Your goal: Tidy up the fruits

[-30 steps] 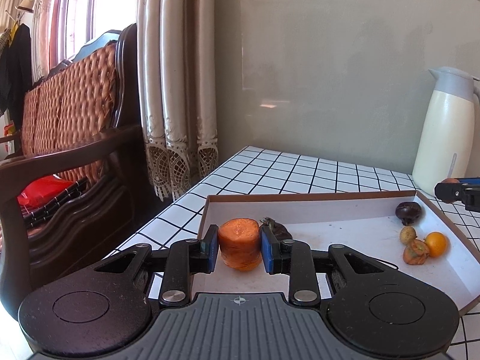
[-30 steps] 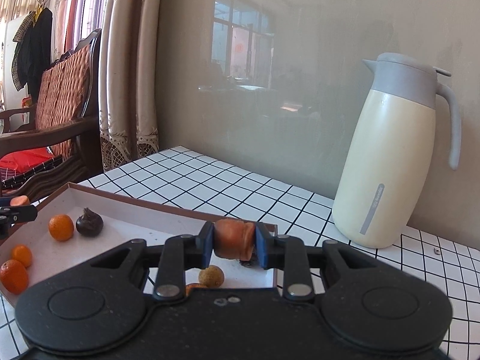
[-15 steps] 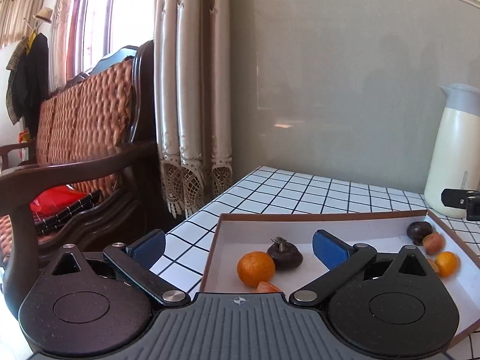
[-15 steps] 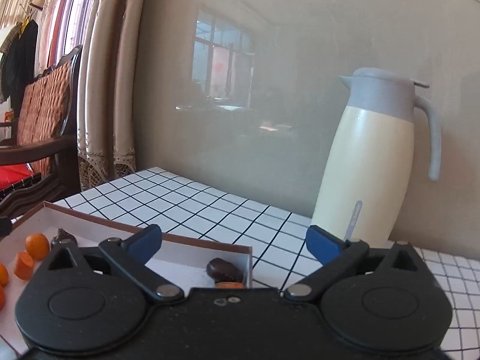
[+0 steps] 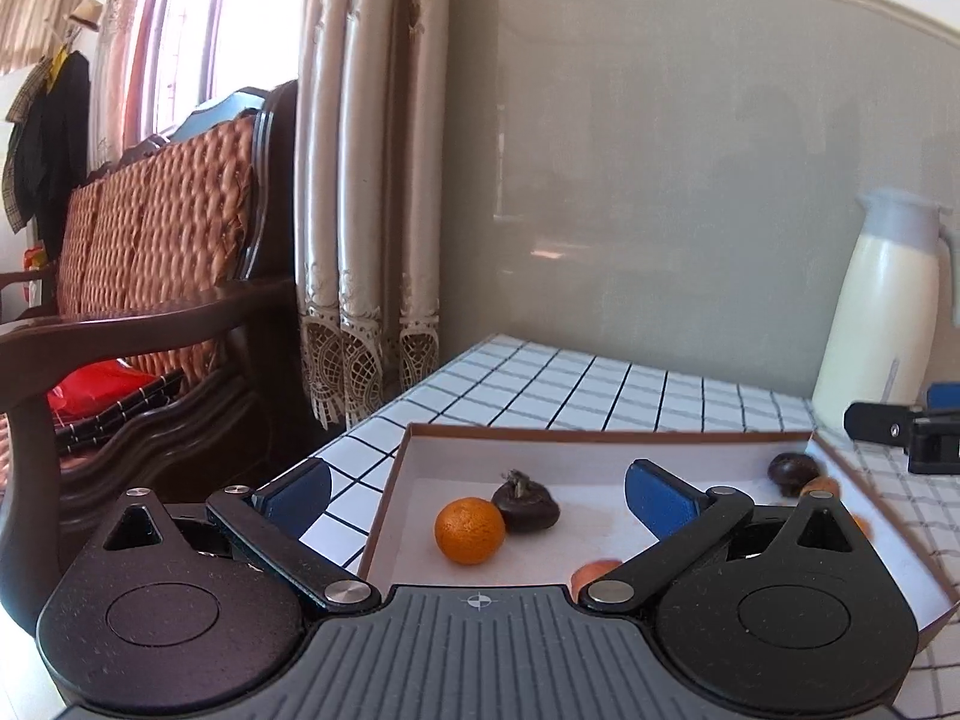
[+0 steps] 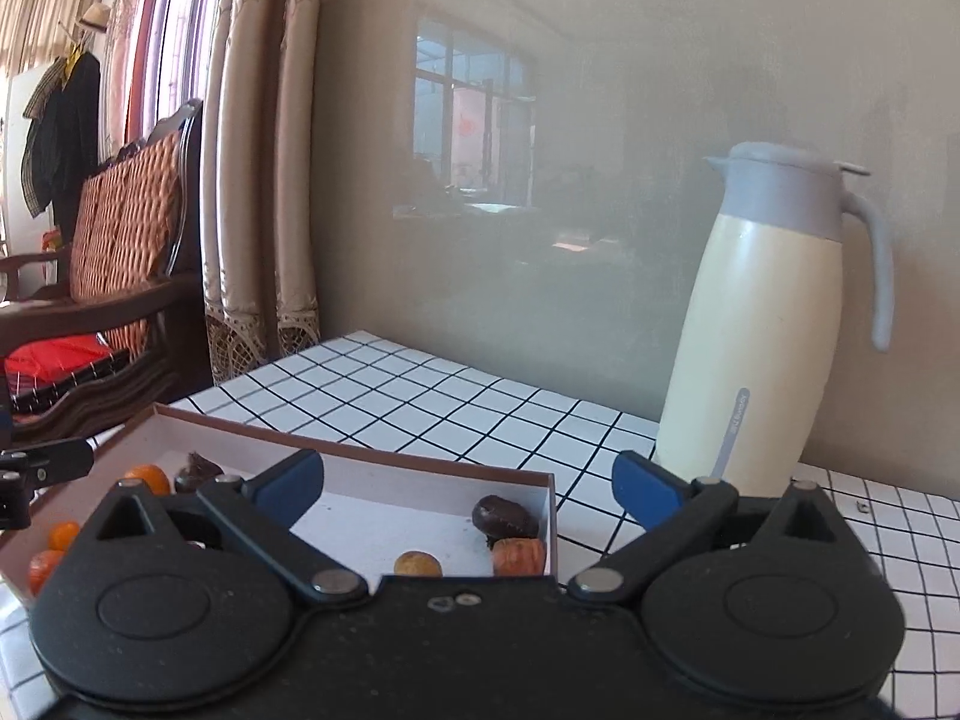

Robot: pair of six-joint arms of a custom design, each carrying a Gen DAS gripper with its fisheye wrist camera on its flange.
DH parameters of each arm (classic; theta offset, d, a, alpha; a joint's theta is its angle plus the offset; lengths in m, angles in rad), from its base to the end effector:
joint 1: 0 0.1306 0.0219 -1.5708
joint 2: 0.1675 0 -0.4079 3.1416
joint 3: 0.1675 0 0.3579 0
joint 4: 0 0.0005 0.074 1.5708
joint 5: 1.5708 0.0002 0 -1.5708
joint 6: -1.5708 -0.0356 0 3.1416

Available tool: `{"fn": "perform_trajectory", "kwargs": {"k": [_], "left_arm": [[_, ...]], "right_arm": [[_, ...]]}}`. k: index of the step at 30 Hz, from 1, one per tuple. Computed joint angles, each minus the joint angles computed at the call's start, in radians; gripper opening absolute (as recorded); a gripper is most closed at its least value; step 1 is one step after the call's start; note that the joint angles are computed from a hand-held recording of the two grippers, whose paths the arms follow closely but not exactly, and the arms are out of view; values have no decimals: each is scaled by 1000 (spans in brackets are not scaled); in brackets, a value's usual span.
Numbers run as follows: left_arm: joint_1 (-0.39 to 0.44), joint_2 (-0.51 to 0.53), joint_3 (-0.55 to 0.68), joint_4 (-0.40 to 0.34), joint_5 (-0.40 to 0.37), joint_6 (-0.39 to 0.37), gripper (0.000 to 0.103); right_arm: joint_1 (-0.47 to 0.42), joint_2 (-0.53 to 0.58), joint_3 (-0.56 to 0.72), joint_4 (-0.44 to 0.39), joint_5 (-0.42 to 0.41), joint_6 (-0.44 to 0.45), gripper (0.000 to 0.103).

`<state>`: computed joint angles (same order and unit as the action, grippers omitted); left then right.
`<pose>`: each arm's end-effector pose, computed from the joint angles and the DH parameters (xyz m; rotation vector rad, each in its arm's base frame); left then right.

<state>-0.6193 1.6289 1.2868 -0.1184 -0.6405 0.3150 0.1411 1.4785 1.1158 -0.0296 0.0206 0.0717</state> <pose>0.4535 -0.2977 0.3624 -0.0981 1.9328 0.0319 0.4837 0.0675 0.3683 -0.1950 1.9534 0.0253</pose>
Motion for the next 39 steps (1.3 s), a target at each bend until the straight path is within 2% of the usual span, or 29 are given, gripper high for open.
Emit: {"fn": "perform_trajectory", "kwargs": {"k": [2,6,14,22,24,30,33,37,39], "left_arm": [[-19,-25,-6,-17,-12,4,103],[-74,-94,-65,-2,-42,-19,103],[-206,-227,-172,-29,-125,19,103],[-343,-316,-246,-63,-227,42,103],[-375,-332,-262,-70,-242,43,103],[-458,-387,-336,-21,-302,58,103],[-489,-401,-358,2,-327,41,103],[-514,-395,-379,35,-337,26,103],[-527,-372,-393,54,-353,3,103]], "right_arm": [[3,-47,-22,-27,-6,-12,97],[15,-165,-99,-58,14,5,97],[37,-427,-253,-129,49,-24,97],[57,-600,-345,-219,98,-48,97],[78,-639,-370,-239,132,-56,97],[152,-757,-441,-292,230,-75,97],[196,-802,-467,-303,287,-93,97],[220,-812,-503,-274,332,-111,97],[212,-798,-505,-276,318,-127,97]]}}
